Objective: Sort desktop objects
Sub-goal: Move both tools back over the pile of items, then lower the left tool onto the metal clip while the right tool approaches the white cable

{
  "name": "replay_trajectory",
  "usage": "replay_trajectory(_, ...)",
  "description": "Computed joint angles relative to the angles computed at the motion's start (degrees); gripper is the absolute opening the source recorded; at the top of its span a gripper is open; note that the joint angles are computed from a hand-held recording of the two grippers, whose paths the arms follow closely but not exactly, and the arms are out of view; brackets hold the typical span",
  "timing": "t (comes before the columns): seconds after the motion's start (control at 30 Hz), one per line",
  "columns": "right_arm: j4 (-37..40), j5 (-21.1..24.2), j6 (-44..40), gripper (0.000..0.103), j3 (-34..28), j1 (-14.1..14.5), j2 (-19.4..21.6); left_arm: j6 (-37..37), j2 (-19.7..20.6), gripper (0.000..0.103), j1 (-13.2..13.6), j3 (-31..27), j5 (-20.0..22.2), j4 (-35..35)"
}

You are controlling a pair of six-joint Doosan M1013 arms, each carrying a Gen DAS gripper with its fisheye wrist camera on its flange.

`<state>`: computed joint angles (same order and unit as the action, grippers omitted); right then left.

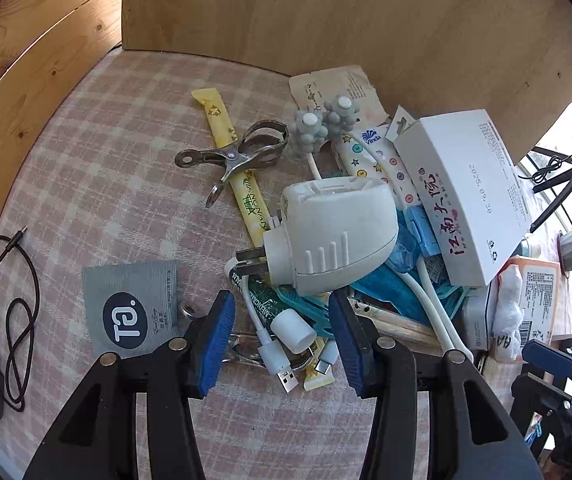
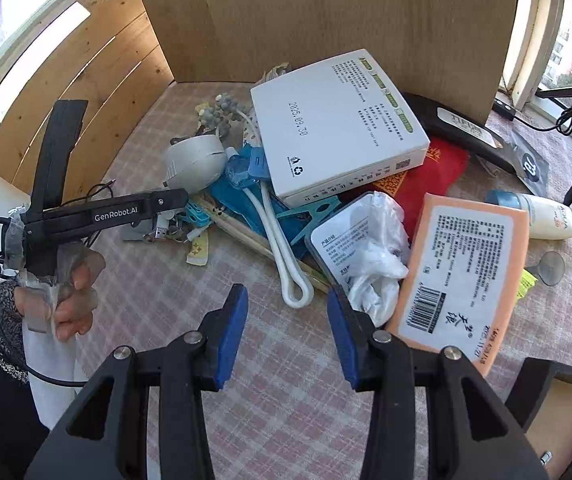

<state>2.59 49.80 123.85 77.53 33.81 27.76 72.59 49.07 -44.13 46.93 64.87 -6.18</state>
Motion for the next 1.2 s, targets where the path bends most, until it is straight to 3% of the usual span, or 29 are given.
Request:
replay_trajectory(0.27,7.7,4.9,-4.4,0.041,-6.8,-1.8,7.0,2.0,0.2,0.048,0.5,1.1,-1.4,-3.3)
replay_trajectory(0.4,15.1,6.2,-5.8,0.041,-7.1,-2.7,8.7,4.4,-0.9,0.048,0.6,3.4,-2.1,-5.4)
replay_trajectory(0.5,16.9,5.5,-7.7,0.041,-5.4,-2.1,8.1,6.4,-2.4,0.048,0.3,6.2,-3.4,-5.9)
replay_trajectory(0.6,13.7,5.7,-7.6,0.04,-3.8,-0.6,7.0,8.5,-3.9,0.045,-0.3,9.0,-3.5,-5.8)
replay_trajectory(0.7,9.5,6.2,-5.5,0.03,-2.0,0.7,5.6,10.2,-5.9,0.044,-1.0,12.5,-5.0,-5.4)
replay_trajectory(0.77,8.5,5.5,-4.6,0.028,-0.2,1.1,4.3,11.5,-7.1,0.033,-1.2,14.3,-5.3,-5.6)
replay_trajectory(0.9,10.8,2.7,-3.2,0.025,4.4,0.7,1.5,12.9,-9.3,0.029,-1.2,17.7,-6.9,-7.2)
replay_trajectory(1.0,7.9,2.7,0.7,0.025,6.4,1.0,0.0,11.8,-10.6,0.028,-1.2,19.4,-7.6,-5.7)
replay_trajectory(1.1,2.7,3.4,6.8,0.026,7.1,1.5,-1.2,5.5,-12.1,0.028,-1.5,21.1,-9.5,2.0)
replay_trajectory(1.2,1.7,0.8,7.7,0.026,8.0,1.9,-2.9,3.9,-13.0,0.028,0.1,22.0,-10.7,-1.1)
